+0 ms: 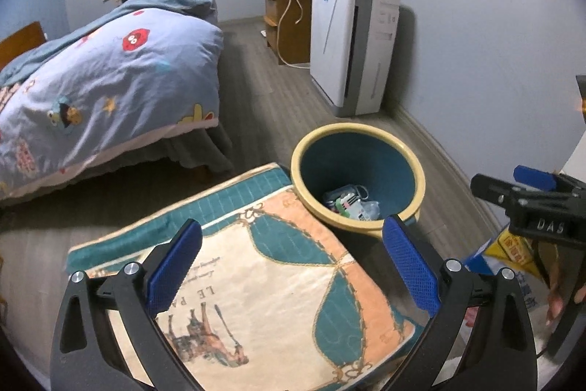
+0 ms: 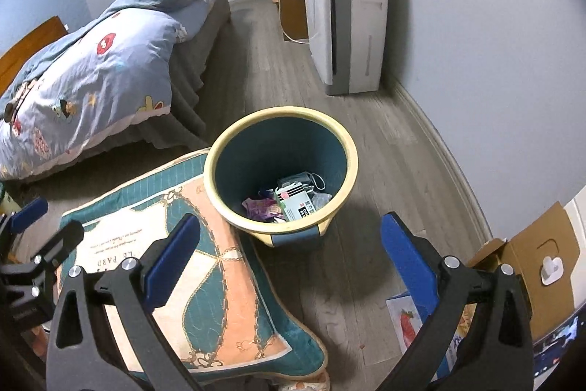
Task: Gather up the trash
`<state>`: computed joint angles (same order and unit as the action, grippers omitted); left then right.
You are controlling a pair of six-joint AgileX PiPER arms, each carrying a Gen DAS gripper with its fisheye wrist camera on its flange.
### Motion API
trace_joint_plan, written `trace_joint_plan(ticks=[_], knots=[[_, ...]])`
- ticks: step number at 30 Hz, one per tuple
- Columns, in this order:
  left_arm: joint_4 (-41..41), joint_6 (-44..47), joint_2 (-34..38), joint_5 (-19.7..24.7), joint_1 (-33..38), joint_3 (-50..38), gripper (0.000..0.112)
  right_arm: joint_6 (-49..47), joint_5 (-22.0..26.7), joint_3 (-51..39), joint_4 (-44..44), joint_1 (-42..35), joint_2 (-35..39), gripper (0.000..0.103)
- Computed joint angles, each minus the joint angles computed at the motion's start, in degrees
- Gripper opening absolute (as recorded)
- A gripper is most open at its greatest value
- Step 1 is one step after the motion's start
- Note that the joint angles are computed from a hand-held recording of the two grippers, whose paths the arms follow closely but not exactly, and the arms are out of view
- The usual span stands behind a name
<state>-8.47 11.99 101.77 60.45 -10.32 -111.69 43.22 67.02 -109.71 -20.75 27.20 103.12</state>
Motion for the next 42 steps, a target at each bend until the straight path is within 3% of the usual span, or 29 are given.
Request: trace_joint_plan(ticks=[42], knots=[[1.12, 0.49, -0.43, -1.03, -0.84, 1.16, 0.098, -0.54, 0.58, -0.37, 0.47, -0.15, 0.62, 0.097]])
